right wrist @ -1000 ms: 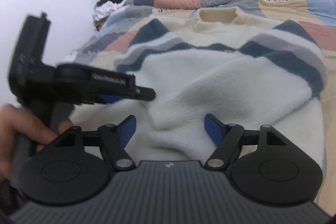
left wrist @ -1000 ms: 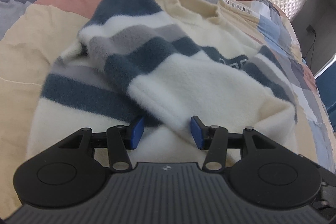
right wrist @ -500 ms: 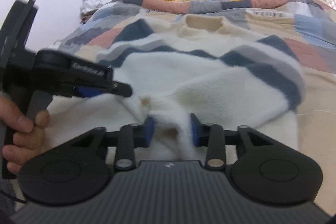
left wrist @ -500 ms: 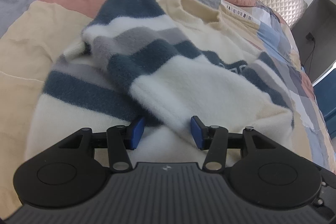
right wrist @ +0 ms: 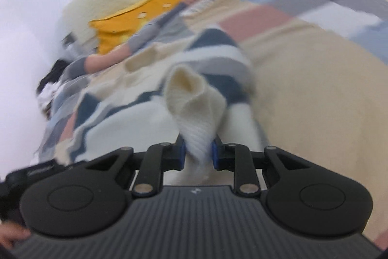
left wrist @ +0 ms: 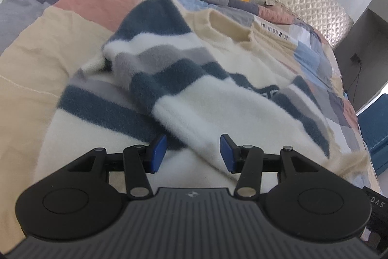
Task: Fold large clothes
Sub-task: 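Move the right gripper to the sweater hem and pinch it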
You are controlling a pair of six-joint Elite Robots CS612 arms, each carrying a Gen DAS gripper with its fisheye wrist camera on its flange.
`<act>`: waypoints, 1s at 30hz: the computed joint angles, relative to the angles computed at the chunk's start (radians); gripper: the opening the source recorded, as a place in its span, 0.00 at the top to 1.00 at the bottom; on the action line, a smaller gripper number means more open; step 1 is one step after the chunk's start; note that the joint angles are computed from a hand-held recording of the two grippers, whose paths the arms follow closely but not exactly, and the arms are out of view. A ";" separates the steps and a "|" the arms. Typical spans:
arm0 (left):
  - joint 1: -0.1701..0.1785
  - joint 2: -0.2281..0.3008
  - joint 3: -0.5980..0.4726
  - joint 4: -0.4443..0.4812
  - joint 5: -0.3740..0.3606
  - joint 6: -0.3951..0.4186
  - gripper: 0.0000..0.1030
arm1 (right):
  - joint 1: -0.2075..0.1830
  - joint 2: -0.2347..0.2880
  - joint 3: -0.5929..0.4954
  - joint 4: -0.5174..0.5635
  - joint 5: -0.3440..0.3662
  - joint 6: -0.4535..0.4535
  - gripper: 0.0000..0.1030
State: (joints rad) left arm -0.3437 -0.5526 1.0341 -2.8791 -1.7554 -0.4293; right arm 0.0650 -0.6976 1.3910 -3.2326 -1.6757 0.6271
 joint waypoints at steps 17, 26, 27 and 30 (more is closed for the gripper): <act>-0.019 -0.021 0.048 -0.053 -0.059 0.118 0.47 | 0.032 0.016 -0.021 -0.110 -0.246 -0.090 0.51; -0.031 -0.012 0.030 0.012 -0.014 0.165 0.47 | 0.014 0.047 -0.077 0.028 0.004 -0.169 0.54; -0.031 -0.010 0.027 0.015 -0.013 0.165 0.47 | 0.011 0.055 -0.094 0.064 0.015 -0.171 0.54; -0.031 -0.007 0.026 0.010 -0.010 0.170 0.47 | 0.010 0.070 -0.117 0.096 0.012 -0.175 0.53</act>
State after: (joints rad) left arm -0.3752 -0.5600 1.0604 -2.8687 -1.7656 -0.2593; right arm 0.0754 -0.6277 1.2744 -3.1368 -1.6636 0.4517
